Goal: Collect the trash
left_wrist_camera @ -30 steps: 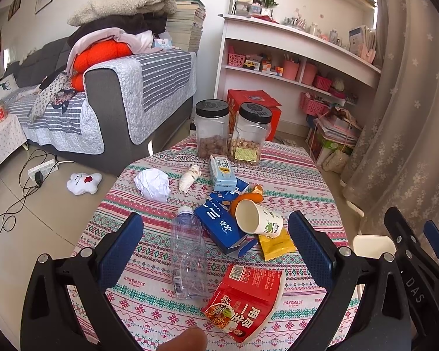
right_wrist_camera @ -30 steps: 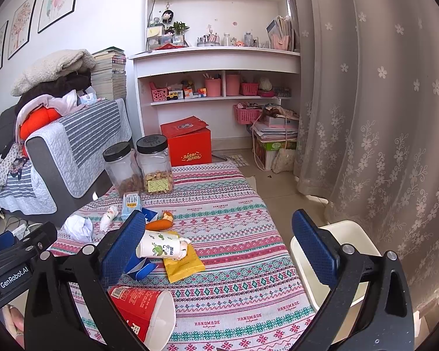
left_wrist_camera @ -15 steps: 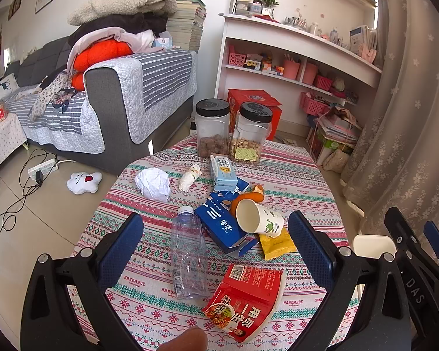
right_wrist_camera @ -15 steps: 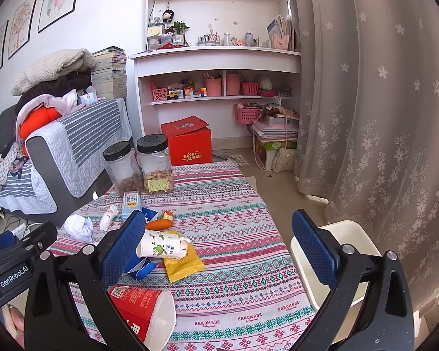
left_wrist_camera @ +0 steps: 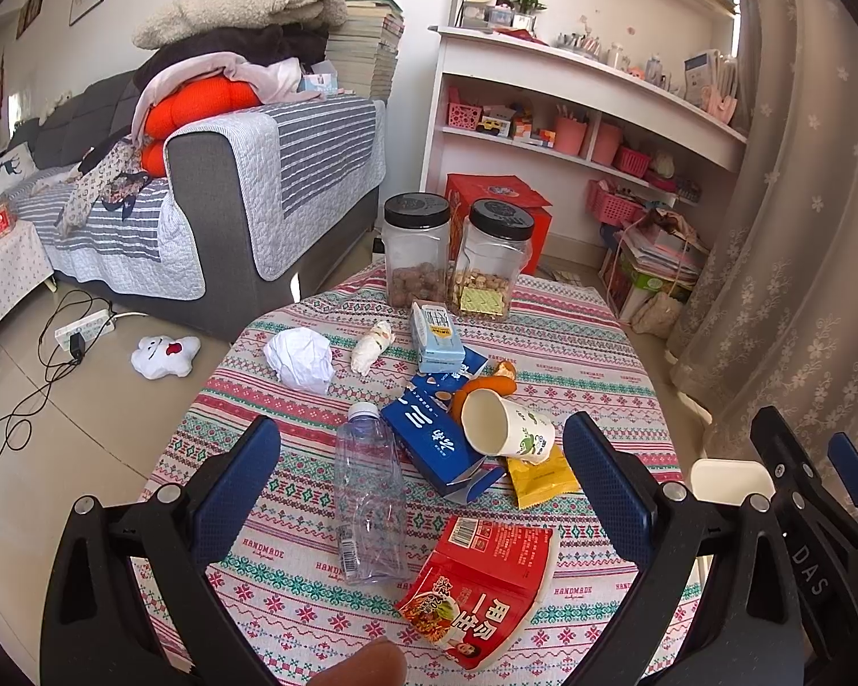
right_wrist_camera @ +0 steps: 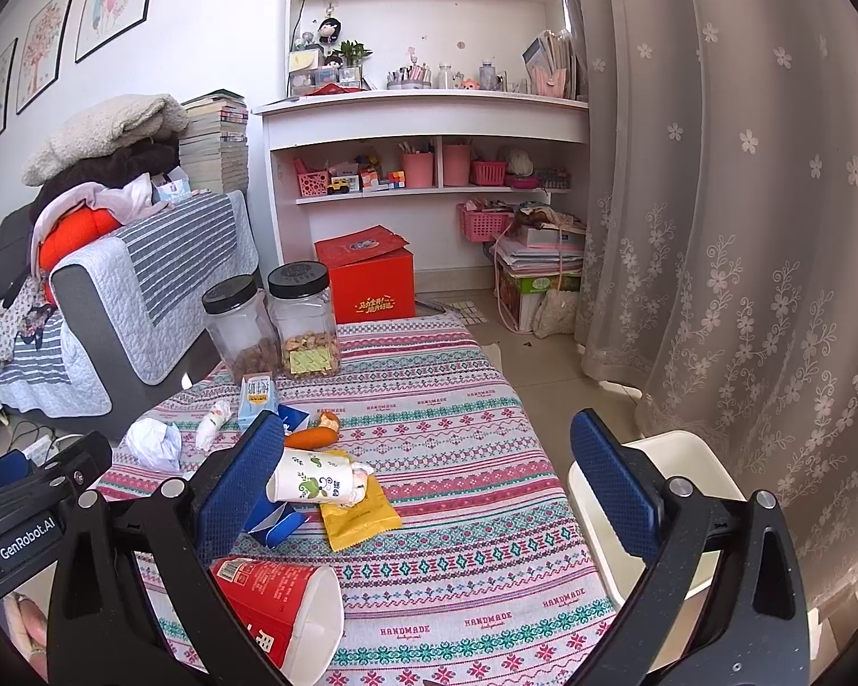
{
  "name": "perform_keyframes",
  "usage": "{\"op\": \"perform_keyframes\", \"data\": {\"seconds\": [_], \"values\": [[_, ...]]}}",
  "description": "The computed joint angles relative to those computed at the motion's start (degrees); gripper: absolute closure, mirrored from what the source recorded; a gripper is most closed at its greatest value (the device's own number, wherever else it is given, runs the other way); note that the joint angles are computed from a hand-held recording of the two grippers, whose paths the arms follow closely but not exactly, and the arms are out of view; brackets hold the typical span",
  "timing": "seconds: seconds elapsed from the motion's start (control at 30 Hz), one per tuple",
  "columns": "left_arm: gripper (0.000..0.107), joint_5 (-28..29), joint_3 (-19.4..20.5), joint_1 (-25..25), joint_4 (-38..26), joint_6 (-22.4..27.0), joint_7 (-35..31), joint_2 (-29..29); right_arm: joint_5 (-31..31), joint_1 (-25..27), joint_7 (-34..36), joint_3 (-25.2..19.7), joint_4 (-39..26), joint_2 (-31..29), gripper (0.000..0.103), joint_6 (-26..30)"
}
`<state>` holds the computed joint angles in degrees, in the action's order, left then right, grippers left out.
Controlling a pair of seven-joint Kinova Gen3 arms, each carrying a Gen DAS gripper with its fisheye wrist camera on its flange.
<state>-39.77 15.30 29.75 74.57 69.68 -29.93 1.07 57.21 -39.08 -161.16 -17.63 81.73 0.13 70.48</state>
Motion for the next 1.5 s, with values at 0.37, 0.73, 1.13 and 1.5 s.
{"op": "perform_keyframes", "data": {"seconds": [0.37, 0.73, 1.13, 1.5], "values": [[0.011, 0.63, -16.16, 15.57, -0.57, -0.12, -0.52, 0.41, 0.47, 26.73, 0.15, -27.04, -0.98, 0.91, 0.007, 0.38], [0.011, 1.17, 3.9, -4.68, 1.18, -0.44, -0.27, -0.73, 3.92, 52.56, -1.8, -55.38, -0.44, 2.83, 0.007, 1.44], [0.011, 13.98, 20.19, -36.4, -0.74, -5.83, -6.64, -4.9, -15.54, 58.32, 4.92, -47.28, -7.07, -1.02, 0.007, -6.59], [0.011, 25.26, 5.54, -34.38, -17.29, 5.63, -20.08, 18.07, -40.36, 67.82, 19.1, -50.09, -14.88, 14.71, 0.007, -6.31]]}}
